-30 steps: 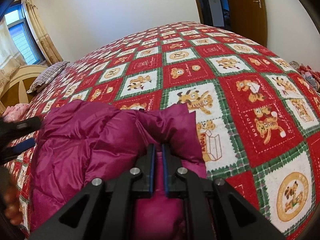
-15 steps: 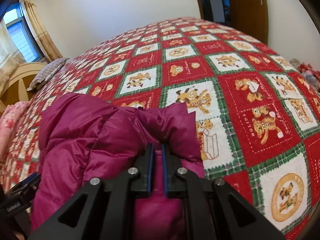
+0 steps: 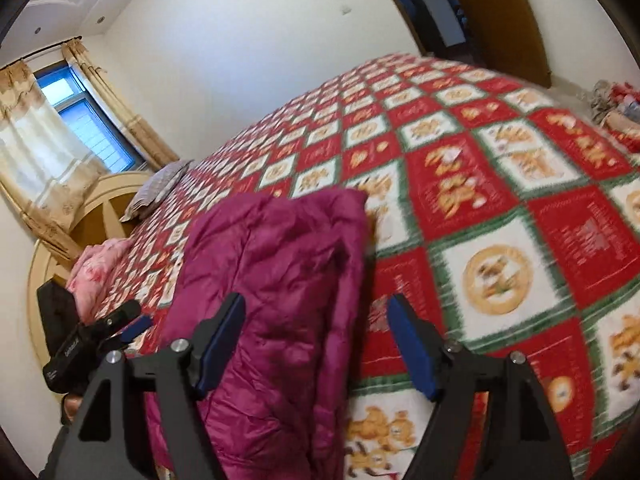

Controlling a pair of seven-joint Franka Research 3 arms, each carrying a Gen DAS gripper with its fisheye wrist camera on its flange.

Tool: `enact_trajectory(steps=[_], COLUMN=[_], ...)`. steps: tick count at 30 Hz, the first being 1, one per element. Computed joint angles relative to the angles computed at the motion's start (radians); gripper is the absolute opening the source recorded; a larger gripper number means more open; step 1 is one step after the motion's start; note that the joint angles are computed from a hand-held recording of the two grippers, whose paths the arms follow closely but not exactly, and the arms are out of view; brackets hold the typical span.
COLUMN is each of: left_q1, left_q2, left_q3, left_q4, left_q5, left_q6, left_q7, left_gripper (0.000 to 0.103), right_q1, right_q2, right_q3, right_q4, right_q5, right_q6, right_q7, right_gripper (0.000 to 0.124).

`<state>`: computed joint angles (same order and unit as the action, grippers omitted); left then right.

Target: Fold large clothes

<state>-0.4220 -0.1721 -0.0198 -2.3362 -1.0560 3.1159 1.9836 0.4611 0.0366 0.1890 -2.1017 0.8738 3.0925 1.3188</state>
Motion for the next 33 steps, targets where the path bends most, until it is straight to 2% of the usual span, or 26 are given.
enact_trajectory(steps=[1, 4, 6, 9, 10, 14, 16, 19, 24, 29, 33], left_q1=[0.014, 0.112, 0.127, 0.124, 0.115, 0.128, 0.153, 0.185, 0.199, 0.215, 0.238], left_q2=[0.006, 0.04, 0.057, 0.083, 0.089, 0.104, 0.106, 0.109, 0.112, 0.125, 0.137], left_q3=[-0.012, -0.089, -0.1, -0.09, -0.082, -0.09, -0.113, -0.137, -0.14, -0.144, -0.154], left_q4=[0.005, 0.012, 0.016, 0.034, 0.042, 0.06, 0.055, 0.047, 0.044, 0.05, 0.06], left_q5=[0.025, 0.315, 0.407, 0.422, 0.379, 0.278, 0.354, 0.524, 0.64, 0.751, 0.899], left_q6=[-0.022, -0.064, -0.061, -0.073, -0.081, -0.108, -0.102, -0.098, -0.102, -0.102, -0.112], left_q7=[-0.025, -0.261, -0.333, -0.359, -0.327, -0.263, -0.319, -0.448, -0.523, -0.597, -0.716], left_gripper=[0.102, 0.102, 0.102, 0.102, 0.102, 0.102, 0.102, 0.102, 0.102, 0.102, 0.102], right_q1=[0.0, -0.014, -0.026, -0.068, -0.074, -0.082, -0.087, -0.078, -0.032, -0.055, -0.031], right_q2=[0.018, 0.067, 0.106, 0.137, 0.136, 0.14, 0.151, 0.193, 0.206, 0.206, 0.234], right_q3=[0.0, 0.007, 0.011, 0.056, 0.062, 0.048, 0.04, 0.021, -0.001, 0.025, 0.004], right_q4=[0.018, 0.068, 0.102, 0.134, 0.137, 0.167, 0.19, 0.241, 0.239, 0.237, 0.273], right_q5=[-0.002, 0.012, 0.004, 0.141, 0.171, 0.177, 0.184, 0.116, -0.097, -0.111, -0.213], right_q6=[-0.011, -0.063, -0.098, -0.118, -0.12, -0.196, -0.234, -0.279, -0.243, -0.245, -0.264], right_q7=[0.005, -0.02, -0.005, -0.106, -0.137, -0.197, -0.218, -0.178, -0.063, -0.07, -0.002], right_gripper=[0.077, 0.081, 0.082, 0.087, 0.087, 0.088, 0.088, 0.089, 0.091, 0.084, 0.083])
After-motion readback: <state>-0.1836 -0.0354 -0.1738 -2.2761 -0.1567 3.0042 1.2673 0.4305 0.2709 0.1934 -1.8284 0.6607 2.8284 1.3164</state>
